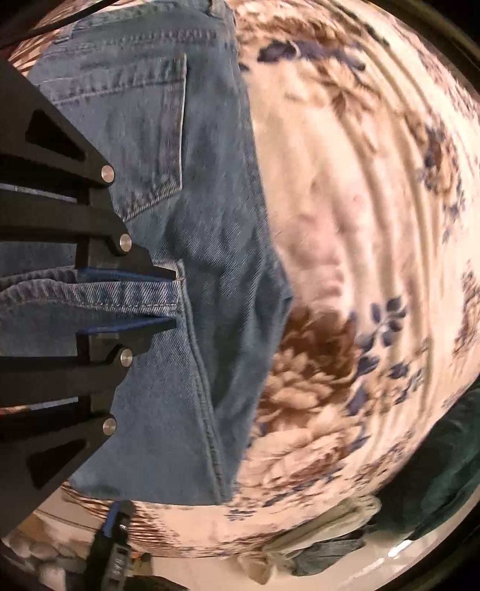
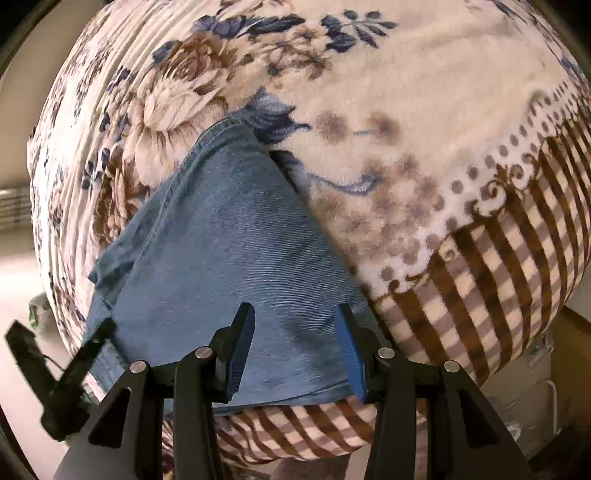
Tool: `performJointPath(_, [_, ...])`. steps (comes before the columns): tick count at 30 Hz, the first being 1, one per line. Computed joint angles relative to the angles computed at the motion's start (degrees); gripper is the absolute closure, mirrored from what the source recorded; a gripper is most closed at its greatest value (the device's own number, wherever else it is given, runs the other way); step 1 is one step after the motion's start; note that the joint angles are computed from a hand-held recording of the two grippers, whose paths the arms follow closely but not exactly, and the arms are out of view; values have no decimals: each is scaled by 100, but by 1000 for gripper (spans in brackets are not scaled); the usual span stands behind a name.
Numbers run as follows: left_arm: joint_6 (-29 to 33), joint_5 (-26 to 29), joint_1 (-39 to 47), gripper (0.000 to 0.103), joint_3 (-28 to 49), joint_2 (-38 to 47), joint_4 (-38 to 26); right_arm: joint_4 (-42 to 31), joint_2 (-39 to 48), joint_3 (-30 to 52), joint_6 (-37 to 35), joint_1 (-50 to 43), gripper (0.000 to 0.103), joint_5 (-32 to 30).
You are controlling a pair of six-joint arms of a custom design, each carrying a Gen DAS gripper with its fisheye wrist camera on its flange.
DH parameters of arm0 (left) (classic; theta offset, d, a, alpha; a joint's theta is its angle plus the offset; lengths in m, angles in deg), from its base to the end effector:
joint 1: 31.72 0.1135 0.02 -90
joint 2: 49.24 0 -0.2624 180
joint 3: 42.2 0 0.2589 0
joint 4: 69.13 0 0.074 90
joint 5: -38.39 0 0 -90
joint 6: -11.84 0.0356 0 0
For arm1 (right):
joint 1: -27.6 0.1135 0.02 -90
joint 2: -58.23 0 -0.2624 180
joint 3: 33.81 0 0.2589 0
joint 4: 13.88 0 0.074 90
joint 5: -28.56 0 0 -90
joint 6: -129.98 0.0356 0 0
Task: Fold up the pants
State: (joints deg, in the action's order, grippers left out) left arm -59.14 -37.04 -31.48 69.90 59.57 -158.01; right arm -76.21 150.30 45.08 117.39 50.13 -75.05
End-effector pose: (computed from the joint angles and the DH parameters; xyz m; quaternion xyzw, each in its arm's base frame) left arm 0.3715 -0.0074 0.2686 0.1665 0.9771 -0.1185 0.0588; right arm 0.2820 0.1260 0.2116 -0.4407 -0.8811 -0.1715 0.0095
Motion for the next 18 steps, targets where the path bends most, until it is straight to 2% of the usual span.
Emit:
performJointPath(4, [-245,-243,-1,87,-191,288,362,123,-73,-221,48,18,55,-63])
performJointPath(6, [-138,-421,-95,84,-316,247,476,109,-226,-379,156,34,55,-46])
performJointPath(9, [-326,-514,-65,72,-92,141,133,50,-538,-703,244,110,55,-65])
performJointPath(11, [-408,-458,40,71,-213,-93,89,125,-676,-1062,267,209,55,-253])
performJointPath(12, [-334,-401,141,70,-409,-306,57,234,-717,-1301,294,284,55,-407])
performJointPath(15, [-59,-716,249,68,-1146,-731,200,497,-833,-1823,506,465,50,-638])
performJointPath(18, [175,-857,480,66,-1714,-996,267,308,-849,-1719,542,393,50,-721])
